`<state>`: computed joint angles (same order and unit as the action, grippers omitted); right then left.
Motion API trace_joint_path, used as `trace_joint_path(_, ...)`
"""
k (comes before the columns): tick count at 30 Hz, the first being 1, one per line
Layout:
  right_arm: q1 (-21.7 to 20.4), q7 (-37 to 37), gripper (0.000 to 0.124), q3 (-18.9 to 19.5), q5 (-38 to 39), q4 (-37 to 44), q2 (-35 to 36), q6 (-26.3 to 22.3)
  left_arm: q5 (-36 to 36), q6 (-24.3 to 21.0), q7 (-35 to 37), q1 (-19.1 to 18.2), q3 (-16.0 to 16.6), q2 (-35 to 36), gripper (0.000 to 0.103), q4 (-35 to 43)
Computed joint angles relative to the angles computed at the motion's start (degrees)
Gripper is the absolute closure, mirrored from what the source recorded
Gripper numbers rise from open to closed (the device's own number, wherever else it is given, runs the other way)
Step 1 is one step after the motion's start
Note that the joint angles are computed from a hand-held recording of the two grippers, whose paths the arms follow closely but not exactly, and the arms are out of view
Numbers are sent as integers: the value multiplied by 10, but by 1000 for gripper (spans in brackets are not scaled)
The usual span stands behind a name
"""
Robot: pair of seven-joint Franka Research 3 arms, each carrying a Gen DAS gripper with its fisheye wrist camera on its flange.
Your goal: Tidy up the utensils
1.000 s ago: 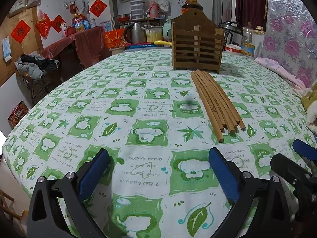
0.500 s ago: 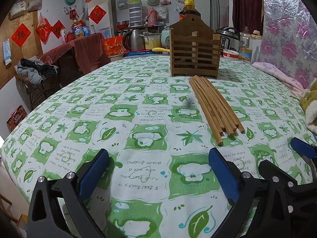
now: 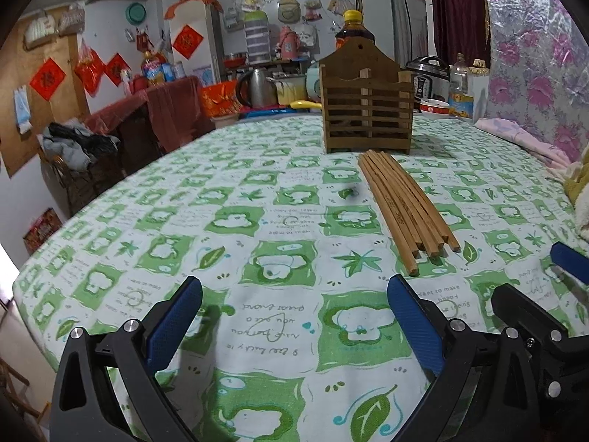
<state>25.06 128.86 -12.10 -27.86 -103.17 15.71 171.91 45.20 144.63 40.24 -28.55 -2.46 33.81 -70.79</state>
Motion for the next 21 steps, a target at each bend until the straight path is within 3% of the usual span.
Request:
trace_joint_path(9,28,60,26,-37,-64,-2,0,13,21,21,-19,0,6,-7,4,-13)
trace_joint_path(21,16,69,26,-24,-77,0,0,12,20,30,-22,2,5,-8,4,-16)
